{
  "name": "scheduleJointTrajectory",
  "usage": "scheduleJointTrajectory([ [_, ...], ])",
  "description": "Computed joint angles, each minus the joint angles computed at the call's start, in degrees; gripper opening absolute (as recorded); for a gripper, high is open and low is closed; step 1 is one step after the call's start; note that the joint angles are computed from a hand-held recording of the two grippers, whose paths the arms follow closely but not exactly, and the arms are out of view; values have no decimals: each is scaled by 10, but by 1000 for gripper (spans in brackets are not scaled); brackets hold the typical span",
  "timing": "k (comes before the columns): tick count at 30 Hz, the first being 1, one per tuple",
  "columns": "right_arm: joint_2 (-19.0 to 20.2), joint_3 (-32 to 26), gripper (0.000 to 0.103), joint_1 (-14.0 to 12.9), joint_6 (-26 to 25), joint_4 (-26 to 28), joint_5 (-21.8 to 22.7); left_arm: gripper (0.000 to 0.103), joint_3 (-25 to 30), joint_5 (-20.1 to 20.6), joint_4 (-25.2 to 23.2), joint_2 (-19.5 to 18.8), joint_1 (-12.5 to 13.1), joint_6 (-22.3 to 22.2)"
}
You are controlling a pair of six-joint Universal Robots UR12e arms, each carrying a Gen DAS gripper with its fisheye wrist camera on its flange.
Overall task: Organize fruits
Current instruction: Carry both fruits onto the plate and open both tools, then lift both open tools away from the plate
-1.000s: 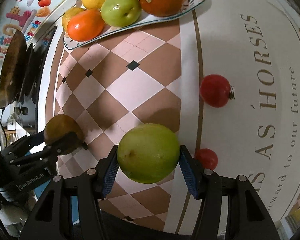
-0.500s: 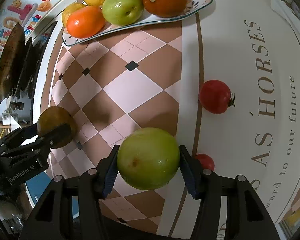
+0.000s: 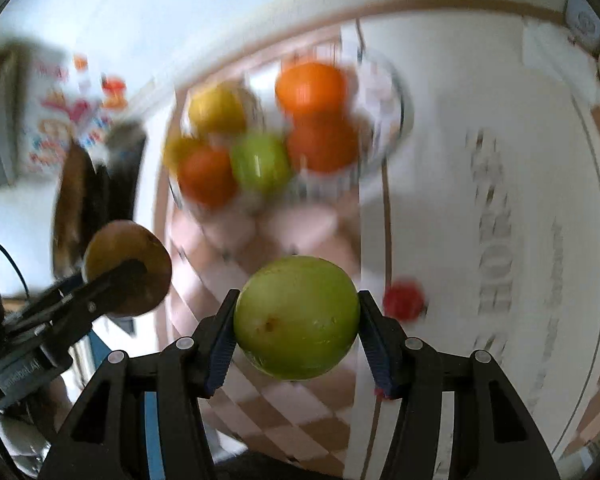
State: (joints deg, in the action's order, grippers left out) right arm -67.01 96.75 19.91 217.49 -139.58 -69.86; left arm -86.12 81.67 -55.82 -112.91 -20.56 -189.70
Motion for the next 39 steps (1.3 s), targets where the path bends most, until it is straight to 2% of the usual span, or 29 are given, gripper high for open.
scheduleJointTrajectory([
  [5,23,-39,59,-30,7,-25,-17,66,100,24,-26,-70,-8,19],
  [10,61,-85,59,-49,2,6,-23,66,201,59,-94,-142,-13,31],
  [13,74,-95,59,-55,2,26,-20,66,238,70,-127,-170,-15,32],
  [18,84,-89,60,-62,12,33,-2,66,267,72,-165,-192,-16,25],
  [20,85,-84,60,-64,20,20,7,66,266,67,-167,-194,-15,18],
  [21,85,-84,64,-65,19,18,13,67,262,60,-161,-193,-14,13],
  [22,86,-84,77,-66,21,17,17,74,261,58,-157,-192,-14,9],
  [23,87,-86,83,-66,20,20,19,84,259,59,-154,-191,-14,7],
  [24,87,-87,86,-67,18,21,16,86,261,62,-153,-191,-14,4],
  [27,85,-88,86,-67,17,25,7,94,259,61,-145,-188,-13,-3],
  [29,81,-86,87,-67,14,29,-1,96,251,66,-134,-181,-12,-8],
  [30,79,-87,92,-66,9,34,-8,96,247,67,-130,-178,-11,-11],
  [31,77,-88,95,-64,2,42,-20,96,242,71,-126,-174,-11,-13],
  [39,57,-103,95,-32,-56,91,-128,96,151,139,-48,-116,-11,-36],
])
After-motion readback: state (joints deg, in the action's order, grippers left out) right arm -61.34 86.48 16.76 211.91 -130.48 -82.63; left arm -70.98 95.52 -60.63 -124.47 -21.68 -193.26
